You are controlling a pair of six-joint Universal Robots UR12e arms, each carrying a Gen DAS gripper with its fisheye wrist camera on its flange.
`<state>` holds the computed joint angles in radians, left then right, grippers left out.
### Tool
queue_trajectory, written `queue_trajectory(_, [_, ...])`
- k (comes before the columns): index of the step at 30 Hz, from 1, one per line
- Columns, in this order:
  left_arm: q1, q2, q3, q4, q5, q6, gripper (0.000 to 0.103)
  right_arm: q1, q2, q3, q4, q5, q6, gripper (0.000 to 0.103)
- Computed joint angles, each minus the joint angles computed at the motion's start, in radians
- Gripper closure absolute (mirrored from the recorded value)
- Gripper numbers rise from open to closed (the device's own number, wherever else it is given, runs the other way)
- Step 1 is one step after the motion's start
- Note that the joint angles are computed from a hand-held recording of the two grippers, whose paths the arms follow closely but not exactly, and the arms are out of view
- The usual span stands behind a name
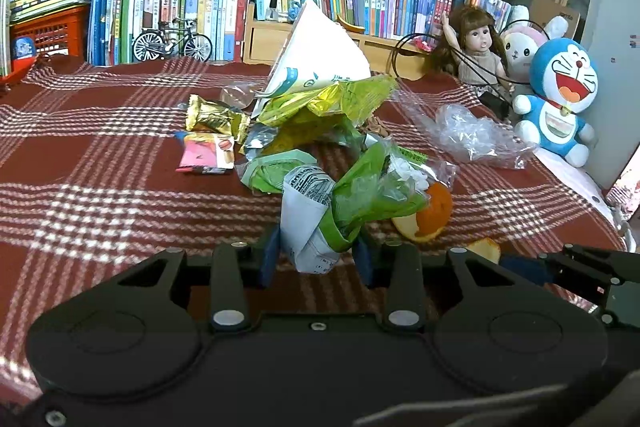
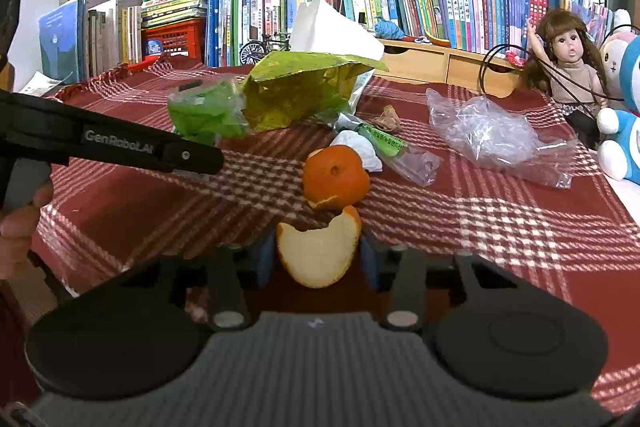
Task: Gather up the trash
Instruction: 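Lift the wrapper with the left tool while the right tool lifts the orange peel, then carry both items over the black bin and open both tools to drop them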
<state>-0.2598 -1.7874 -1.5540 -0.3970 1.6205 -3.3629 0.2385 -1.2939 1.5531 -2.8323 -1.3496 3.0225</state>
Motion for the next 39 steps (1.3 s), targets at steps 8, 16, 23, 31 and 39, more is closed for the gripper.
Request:
queue_trajectory(8, [-0.011,0.078,-0.088,0.031,0.017,-0.002,0.066,0.003,-0.045,0.051,-0.007,0.024,0.014,0.057])
queue_trajectory(16, [-0.039,0.158,-0.191,0.049,0.021,-0.007,0.066,0.007,-0.103,0.123,-0.010,0.049,0.039,0.057])
queue_trajectory(23, [-0.064,0.227,-0.277,0.029,0.020,0.009,0.066,0.009,-0.162,0.193,0.002,0.066,0.061,0.057])
queue_trajectory(31, [-0.081,0.265,-0.340,-0.071,0.001,0.040,0.066,0.026,-0.197,0.263,0.052,0.035,0.083,0.057])
queue_trajectory(39, [-0.060,0.261,-0.349,-0.242,-0.056,0.065,0.066,0.028,-0.198,0.282,0.166,0.042,0.079,0.057])
